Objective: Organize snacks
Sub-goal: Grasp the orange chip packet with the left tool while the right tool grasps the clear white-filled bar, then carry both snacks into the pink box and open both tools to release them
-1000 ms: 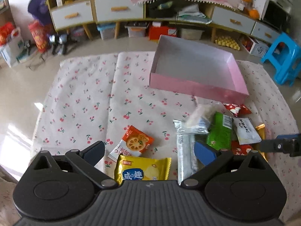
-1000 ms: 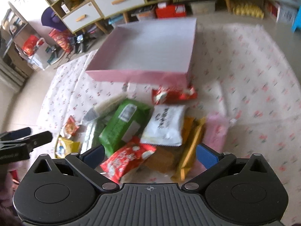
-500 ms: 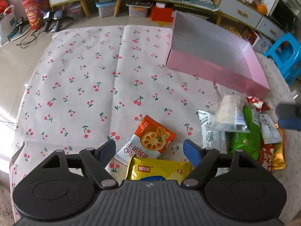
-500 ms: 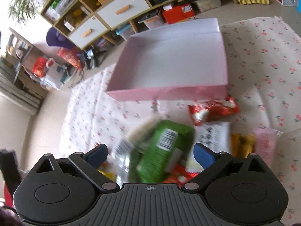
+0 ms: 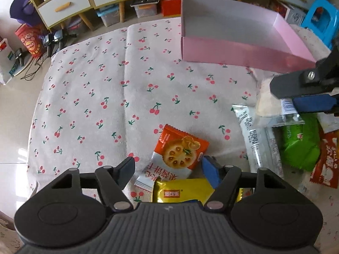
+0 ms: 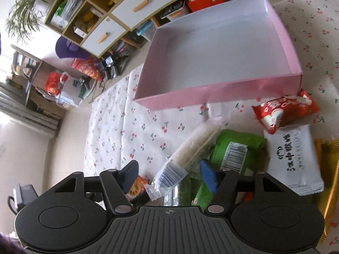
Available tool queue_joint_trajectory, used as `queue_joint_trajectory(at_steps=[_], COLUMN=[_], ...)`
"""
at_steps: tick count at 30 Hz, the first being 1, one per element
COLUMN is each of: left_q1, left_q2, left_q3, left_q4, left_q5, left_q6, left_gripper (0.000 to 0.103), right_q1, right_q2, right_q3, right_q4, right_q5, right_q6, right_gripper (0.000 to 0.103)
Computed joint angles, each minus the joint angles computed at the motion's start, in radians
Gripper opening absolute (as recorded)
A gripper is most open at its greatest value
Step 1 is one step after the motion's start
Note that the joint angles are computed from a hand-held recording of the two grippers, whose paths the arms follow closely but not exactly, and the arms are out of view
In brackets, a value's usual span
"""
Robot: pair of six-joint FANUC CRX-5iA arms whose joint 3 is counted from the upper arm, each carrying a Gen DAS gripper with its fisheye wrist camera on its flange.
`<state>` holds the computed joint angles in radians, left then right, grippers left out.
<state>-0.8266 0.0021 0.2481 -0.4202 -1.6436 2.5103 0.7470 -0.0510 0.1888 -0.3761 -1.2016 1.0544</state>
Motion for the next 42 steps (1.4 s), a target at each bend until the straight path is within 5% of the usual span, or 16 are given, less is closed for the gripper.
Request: queue_joint_trajectory(at_steps=[7,13,23,42], left_q1=[0.025,0.048,0.077,0.032], left_q2=[-0.021,-0.055,-0.100,-0.108], left_q3=[-0.031,-0.077,-0.119,-0.053], left_q4=[0.023,0.043,0.064,-0.034], left_q5=[0.032,0.086,0.113,0.135], left_q6=[0.017,0.049,0.125,0.267], left_gripper=[0.065,0.049,0.038,0.037], right_q1=[0.044,0.047,0.011,-0.114], right_q2=[-0.013,-0.032,-0.047,-0.071], right_q3=[-0.059,-0.089,-0.077,-0.034], right_q4=[0.083,0.112,0.071,-0.114], right_q5=[0.059,0.085,0.057,0.054], right_q6=[-0.066,-0.107,-0.083,-0.036], right_gripper=[0.037,0.022,0.017,0.015])
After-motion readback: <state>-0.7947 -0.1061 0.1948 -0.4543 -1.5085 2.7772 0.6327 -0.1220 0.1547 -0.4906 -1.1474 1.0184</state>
